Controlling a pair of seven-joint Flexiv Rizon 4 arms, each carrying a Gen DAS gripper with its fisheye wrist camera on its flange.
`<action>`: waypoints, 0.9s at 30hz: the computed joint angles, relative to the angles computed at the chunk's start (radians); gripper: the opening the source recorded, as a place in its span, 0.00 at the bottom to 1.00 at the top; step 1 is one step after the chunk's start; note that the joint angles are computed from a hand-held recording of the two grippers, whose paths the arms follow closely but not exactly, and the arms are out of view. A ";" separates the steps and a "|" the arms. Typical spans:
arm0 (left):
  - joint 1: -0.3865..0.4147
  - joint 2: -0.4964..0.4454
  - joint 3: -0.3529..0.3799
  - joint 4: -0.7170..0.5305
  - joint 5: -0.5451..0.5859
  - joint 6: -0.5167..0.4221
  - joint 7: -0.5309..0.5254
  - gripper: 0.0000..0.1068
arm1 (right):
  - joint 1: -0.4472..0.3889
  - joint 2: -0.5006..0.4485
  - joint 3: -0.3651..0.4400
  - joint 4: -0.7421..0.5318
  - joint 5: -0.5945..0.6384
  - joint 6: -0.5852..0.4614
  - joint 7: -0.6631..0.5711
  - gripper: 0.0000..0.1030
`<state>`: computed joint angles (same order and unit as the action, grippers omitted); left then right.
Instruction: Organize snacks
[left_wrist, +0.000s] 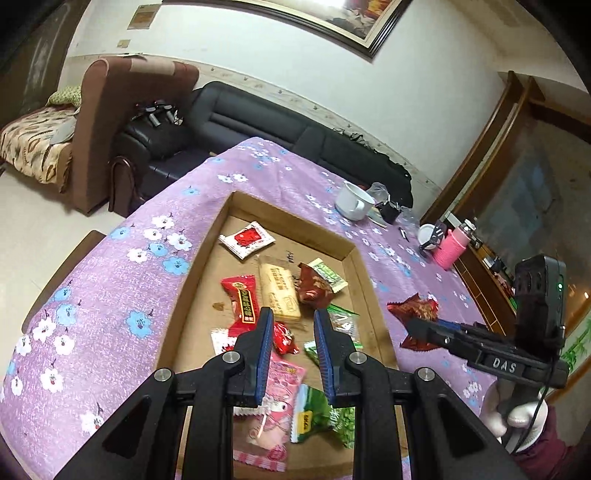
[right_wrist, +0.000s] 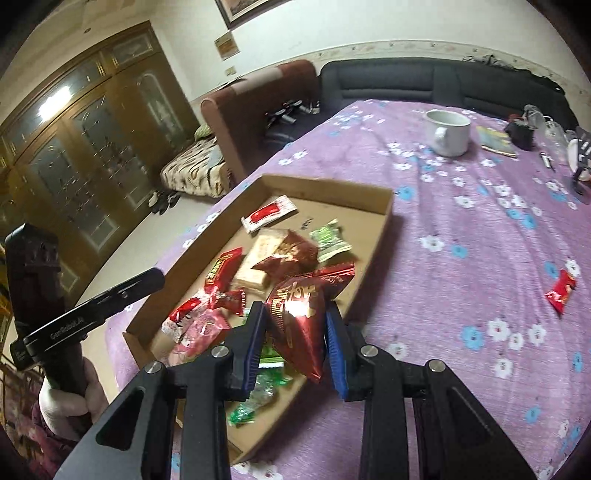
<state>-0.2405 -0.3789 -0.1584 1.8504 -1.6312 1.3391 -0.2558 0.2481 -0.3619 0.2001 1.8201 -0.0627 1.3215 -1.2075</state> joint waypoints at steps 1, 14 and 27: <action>0.003 -0.008 0.003 -0.008 0.032 0.000 -0.022 0.22 | -0.011 -0.008 0.017 -0.014 0.015 -0.009 -0.019 0.30; 0.030 0.016 -0.041 -0.037 0.168 -0.167 -0.065 0.59 | -0.098 0.158 -0.021 0.153 0.160 0.061 -0.010 0.30; -0.188 -0.410 -0.024 -0.645 0.995 -0.370 -0.576 0.74 | -0.215 0.335 -0.092 0.376 0.316 0.146 -0.047 0.30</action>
